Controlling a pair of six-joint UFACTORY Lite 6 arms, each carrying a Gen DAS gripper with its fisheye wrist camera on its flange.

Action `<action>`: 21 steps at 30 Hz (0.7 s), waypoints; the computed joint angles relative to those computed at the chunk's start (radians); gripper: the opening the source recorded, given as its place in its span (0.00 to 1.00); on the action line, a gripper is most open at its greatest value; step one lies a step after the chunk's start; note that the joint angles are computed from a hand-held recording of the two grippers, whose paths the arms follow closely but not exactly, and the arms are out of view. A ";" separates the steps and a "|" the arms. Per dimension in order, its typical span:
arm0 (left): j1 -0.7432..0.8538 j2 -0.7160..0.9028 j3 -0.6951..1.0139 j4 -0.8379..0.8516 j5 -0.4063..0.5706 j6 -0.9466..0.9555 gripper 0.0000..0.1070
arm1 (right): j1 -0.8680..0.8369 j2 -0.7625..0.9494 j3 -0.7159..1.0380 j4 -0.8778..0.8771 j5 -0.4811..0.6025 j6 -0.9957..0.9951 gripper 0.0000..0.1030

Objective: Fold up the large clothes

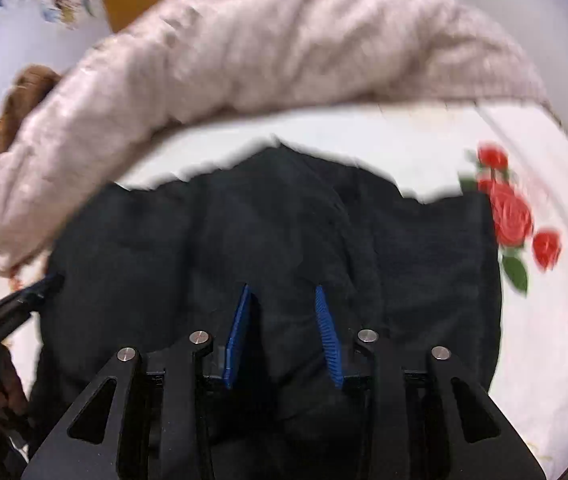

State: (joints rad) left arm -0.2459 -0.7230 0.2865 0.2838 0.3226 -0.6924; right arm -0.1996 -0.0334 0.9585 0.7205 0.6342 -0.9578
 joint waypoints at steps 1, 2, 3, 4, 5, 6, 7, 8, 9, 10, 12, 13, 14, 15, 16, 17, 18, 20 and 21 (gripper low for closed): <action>0.003 -0.014 -0.039 0.021 -0.032 -0.020 0.21 | -0.013 0.019 -0.017 0.017 -0.015 -0.022 0.32; -0.008 -0.035 -0.073 0.075 -0.051 -0.081 0.21 | -0.027 0.020 -0.043 0.069 -0.026 -0.086 0.32; -0.032 -0.053 -0.094 0.143 -0.052 -0.168 0.21 | -0.048 0.026 -0.057 0.115 -0.027 -0.147 0.33; -0.041 -0.063 -0.113 0.188 -0.061 -0.224 0.21 | -0.056 0.024 -0.074 0.143 -0.031 -0.179 0.33; -0.046 -0.071 -0.120 0.203 -0.060 -0.246 0.21 | -0.056 0.023 -0.079 0.152 -0.034 -0.190 0.33; -0.069 -0.094 -0.113 0.191 -0.017 -0.252 0.21 | -0.050 0.027 -0.073 0.144 -0.038 -0.179 0.33; -0.075 -0.087 -0.081 0.156 0.019 -0.222 0.21 | -0.043 0.017 -0.061 0.102 -0.031 -0.129 0.33; -0.087 -0.123 -0.055 0.107 0.083 -0.178 0.21 | -0.045 0.020 -0.034 0.073 -0.019 -0.099 0.33; -0.084 -0.151 -0.035 0.079 0.106 -0.139 0.21 | -0.049 -0.005 -0.022 0.056 0.003 -0.078 0.33; -0.088 -0.184 -0.024 0.085 0.123 -0.129 0.21 | -0.060 -0.029 -0.009 0.074 0.032 -0.092 0.33; -0.086 -0.166 0.039 0.130 0.129 -0.124 0.21 | -0.067 -0.031 0.041 0.114 0.069 -0.119 0.33; -0.054 -0.120 0.074 0.105 0.095 -0.074 0.21 | -0.055 -0.019 0.071 0.111 0.074 -0.104 0.33; -0.021 -0.051 0.110 0.090 0.049 -0.038 0.21 | -0.037 0.011 0.108 0.107 0.071 -0.086 0.33; 0.012 0.031 0.144 0.077 0.002 -0.009 0.21 | -0.021 0.041 0.135 0.105 0.061 -0.074 0.33; 0.049 0.113 0.172 0.025 -0.042 0.055 0.21 | -0.007 0.079 0.161 0.100 0.044 -0.062 0.33; 0.088 0.186 0.189 -0.041 -0.082 0.140 0.21 | 0.009 0.125 0.185 0.080 0.019 -0.037 0.33; 0.115 0.262 0.203 -0.071 -0.117 0.182 0.21 | 0.023 0.165 0.197 0.054 -0.009 -0.006 0.33; 0.141 0.329 0.184 -0.156 -0.177 0.275 0.21 | 0.023 0.243 0.205 0.054 -0.037 -0.011 0.33; 0.147 0.340 0.162 -0.192 -0.210 0.316 0.21 | 0.008 0.261 0.191 0.096 -0.038 -0.062 0.33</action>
State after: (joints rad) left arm -0.0993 -0.3833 0.4483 0.0922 0.1130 -0.3768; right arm -0.1914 0.2279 1.1498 0.8161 0.5962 -1.0198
